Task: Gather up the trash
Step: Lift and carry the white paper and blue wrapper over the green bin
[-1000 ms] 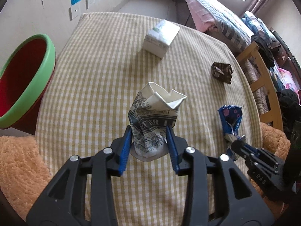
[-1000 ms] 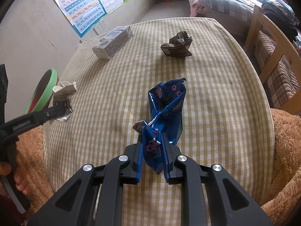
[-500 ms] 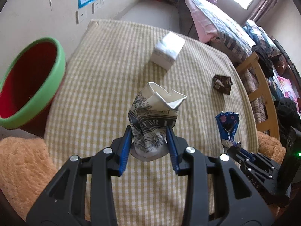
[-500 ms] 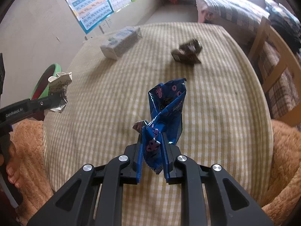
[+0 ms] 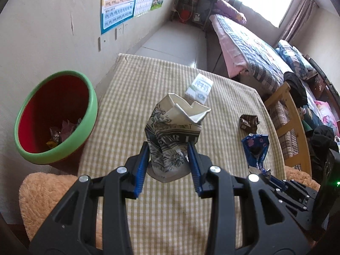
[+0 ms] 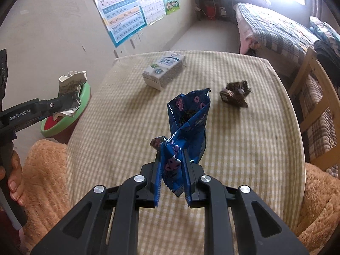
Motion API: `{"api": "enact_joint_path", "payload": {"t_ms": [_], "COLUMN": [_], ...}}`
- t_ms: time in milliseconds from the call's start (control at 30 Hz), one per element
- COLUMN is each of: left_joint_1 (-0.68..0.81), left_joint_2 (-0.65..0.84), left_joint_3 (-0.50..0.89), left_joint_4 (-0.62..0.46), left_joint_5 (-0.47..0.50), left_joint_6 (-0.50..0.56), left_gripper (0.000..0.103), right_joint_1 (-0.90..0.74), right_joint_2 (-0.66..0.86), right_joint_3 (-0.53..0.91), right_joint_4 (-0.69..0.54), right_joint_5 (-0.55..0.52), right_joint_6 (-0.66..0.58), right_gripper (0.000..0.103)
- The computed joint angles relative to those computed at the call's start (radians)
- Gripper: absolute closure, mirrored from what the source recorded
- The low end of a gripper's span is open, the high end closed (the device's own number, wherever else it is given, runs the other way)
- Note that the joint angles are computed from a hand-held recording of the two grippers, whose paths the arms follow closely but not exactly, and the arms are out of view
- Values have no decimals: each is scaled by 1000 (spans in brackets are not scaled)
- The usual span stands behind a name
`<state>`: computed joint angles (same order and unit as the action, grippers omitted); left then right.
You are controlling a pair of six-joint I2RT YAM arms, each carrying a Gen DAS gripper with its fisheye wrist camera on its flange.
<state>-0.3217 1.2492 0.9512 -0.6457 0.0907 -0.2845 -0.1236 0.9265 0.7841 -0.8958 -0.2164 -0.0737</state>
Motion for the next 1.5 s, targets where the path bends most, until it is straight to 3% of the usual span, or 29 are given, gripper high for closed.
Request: {"api": "enact_joint_path", "payload": {"t_ms": [1167, 1500], "left_joint_1": [200, 336], "left_joint_2": [-68, -55], "left_joint_3": [-46, -45], "left_joint_4": [-3, 6], "left_joint_5": [74, 130], "left_joint_6": [42, 83], "left_gripper": [68, 68], "right_joint_1": [308, 449], "right_joint_2": [40, 207], "right_joint_3": [51, 192], "right_joint_4": [12, 90], "right_joint_5": [102, 73], "right_joint_6": [149, 228], "right_gripper": [85, 85]}}
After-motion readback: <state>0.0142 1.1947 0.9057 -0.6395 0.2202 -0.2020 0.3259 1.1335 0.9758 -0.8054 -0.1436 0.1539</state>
